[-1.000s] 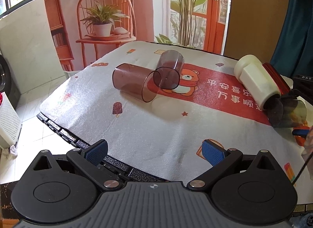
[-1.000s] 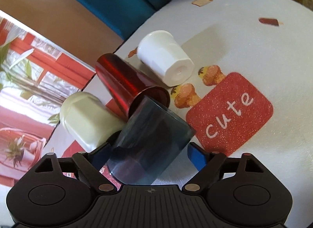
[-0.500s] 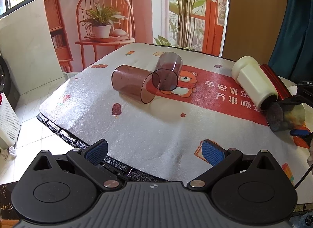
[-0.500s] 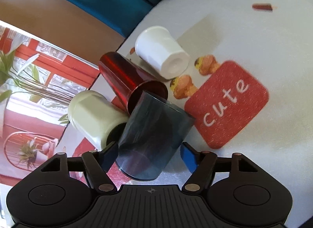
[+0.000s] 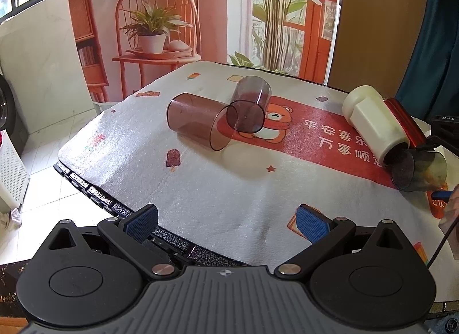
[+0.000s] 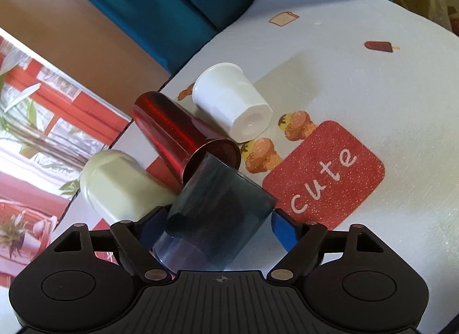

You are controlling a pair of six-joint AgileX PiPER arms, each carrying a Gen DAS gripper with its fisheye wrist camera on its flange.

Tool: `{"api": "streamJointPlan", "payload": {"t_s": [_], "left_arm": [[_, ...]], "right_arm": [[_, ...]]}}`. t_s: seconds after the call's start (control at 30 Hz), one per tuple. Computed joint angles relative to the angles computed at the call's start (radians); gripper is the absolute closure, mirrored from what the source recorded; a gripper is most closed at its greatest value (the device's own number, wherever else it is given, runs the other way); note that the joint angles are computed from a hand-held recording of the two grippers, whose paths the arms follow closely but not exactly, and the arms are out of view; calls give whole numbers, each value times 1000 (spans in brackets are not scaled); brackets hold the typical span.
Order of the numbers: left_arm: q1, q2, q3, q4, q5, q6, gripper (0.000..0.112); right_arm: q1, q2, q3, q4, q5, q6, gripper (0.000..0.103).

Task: Flip cup upright
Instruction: 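Close the right gripper on the rim of the dark grey-blue cup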

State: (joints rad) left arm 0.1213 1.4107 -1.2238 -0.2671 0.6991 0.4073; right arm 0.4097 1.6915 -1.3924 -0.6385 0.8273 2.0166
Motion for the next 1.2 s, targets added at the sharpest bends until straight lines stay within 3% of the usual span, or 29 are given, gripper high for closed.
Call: {"api": "streamJointPlan", "payload": {"t_s": [0.37, 0.57, 0.7, 0.93, 1.07, 1.2], "left_arm": [[9, 2, -1, -18, 2, 6, 9], [9, -1, 0, -23, 6, 12, 9], [17, -4, 2, -33, 4, 17, 9], [23, -12, 10, -49, 1, 38, 9], [38, -5, 2, -60, 7, 37, 9], [52, -2, -1, -82, 11, 48, 9]], "right_arm": [[-11, 50, -42, -9, -6, -39, 21], [-34, 11, 8, 21, -87, -193, 22], [-30, -9, 12, 38, -79, -294, 22], [-97, -64, 144, 76, -255, -170, 21], [-125, -70, 164, 176, -310, -142, 22], [-147, -97, 186, 312, -329, -232, 24]]}}
